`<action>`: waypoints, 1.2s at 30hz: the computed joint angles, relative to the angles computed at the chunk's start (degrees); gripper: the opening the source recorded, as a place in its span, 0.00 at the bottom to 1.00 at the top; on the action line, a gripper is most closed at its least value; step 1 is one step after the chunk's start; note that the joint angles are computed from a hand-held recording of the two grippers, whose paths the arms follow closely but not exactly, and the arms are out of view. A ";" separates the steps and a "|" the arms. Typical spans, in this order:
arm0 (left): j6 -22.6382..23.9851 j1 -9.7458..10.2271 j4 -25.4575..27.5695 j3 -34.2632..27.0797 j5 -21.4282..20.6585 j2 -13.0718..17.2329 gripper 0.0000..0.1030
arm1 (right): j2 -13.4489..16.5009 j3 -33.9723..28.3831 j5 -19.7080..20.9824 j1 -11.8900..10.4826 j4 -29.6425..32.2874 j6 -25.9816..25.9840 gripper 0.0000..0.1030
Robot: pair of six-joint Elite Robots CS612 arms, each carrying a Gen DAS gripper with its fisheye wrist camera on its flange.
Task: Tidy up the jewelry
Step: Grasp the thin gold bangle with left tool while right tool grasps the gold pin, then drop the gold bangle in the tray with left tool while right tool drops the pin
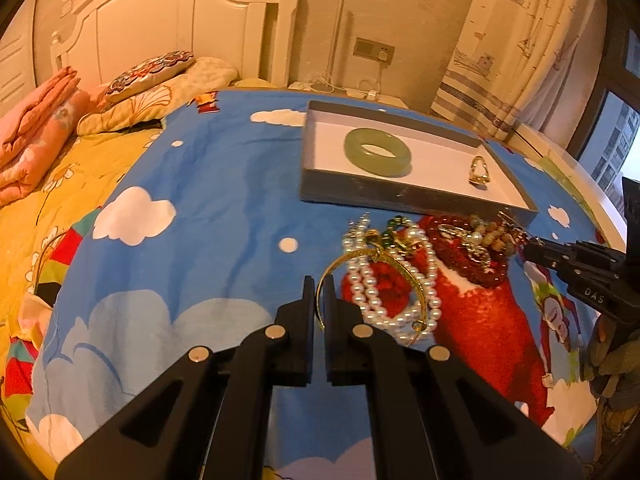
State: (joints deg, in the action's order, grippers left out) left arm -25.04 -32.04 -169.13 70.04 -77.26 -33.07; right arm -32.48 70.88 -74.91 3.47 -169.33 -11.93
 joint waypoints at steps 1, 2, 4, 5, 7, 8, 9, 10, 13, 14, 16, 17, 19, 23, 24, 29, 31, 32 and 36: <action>0.26 -0.12 0.04 -0.17 -0.12 0.03 0.04 | -0.01 0.06 0.02 -0.01 -0.17 0.03 0.19; 0.35 -0.18 0.04 -0.21 -0.19 0.05 0.04 | -0.03 0.15 0.14 -0.04 -0.32 0.12 0.19; 0.55 -0.34 0.22 -0.53 -0.47 0.13 0.04 | -0.07 0.27 0.10 -0.05 -0.58 0.36 0.19; 0.61 -0.36 0.17 -0.57 -0.61 0.15 0.04 | -0.09 0.35 0.18 -0.07 -0.73 0.38 0.19; 0.89 -0.47 0.21 -0.80 -0.82 0.20 0.04 | -0.12 0.41 0.20 -0.07 -0.92 0.43 0.19; 1.03 -0.54 0.23 -0.86 -0.82 0.19 0.04 | -0.12 0.43 0.19 -0.08 -1.01 0.47 0.19; 1.21 -0.59 0.27 -0.99 -0.86 0.21 0.04 | -0.14 0.47 0.21 -0.09 -1.14 0.49 0.19; 1.30 -0.65 0.27 -1.05 -0.86 0.20 0.04 | -0.15 0.52 0.18 -0.08 -1.32 0.53 0.19; 1.55 -0.67 0.16 -1.09 -1.01 0.15 0.04 | -0.18 0.62 0.32 -0.15 -1.63 0.81 0.19; 1.63 -0.69 0.14 -1.10 -1.04 0.14 0.04 | -0.23 0.72 0.37 -0.18 -1.75 0.90 0.19; 1.68 -0.74 0.07 -1.05 -1.03 0.08 0.04 | -0.25 0.80 0.49 -0.23 -1.89 1.06 0.19; 1.68 -0.75 0.04 -1.06 -1.04 0.08 0.04 | -0.26 0.83 0.53 -0.24 -1.93 1.10 0.19; 1.70 -0.76 -0.06 -1.14 -1.15 0.09 0.04 | -0.26 0.86 0.49 -0.25 -2.12 1.14 0.19; 2.13 -0.76 -0.31 -1.77 -1.58 0.25 0.04 | -0.31 1.05 0.93 -0.42 -2.75 1.77 0.19; 2.31 -0.78 -0.30 -2.00 -1.69 0.31 0.04 | -0.32 1.08 1.28 -0.53 -2.96 2.16 0.19; 4.16 -0.82 0.25 -5.01 -2.82 1.43 0.04 | -0.30 1.18 3.77 -1.06 -4.89 4.19 0.19; 4.89 -0.84 0.80 -6.77 -3.50 2.17 0.04 | -0.28 1.08 4.90 -1.32 -6.06 5.36 0.19; 5.38 -0.84 1.31 -7.95 -3.78 2.66 0.04 | -0.25 0.93 4.97 -1.37 -6.41 5.68 0.19; 6.36 -0.62 3.70 -13.23 -5.62 5.10 0.04 | 0.26 -0.74 3.96 -1.42 -6.55 6.52 0.19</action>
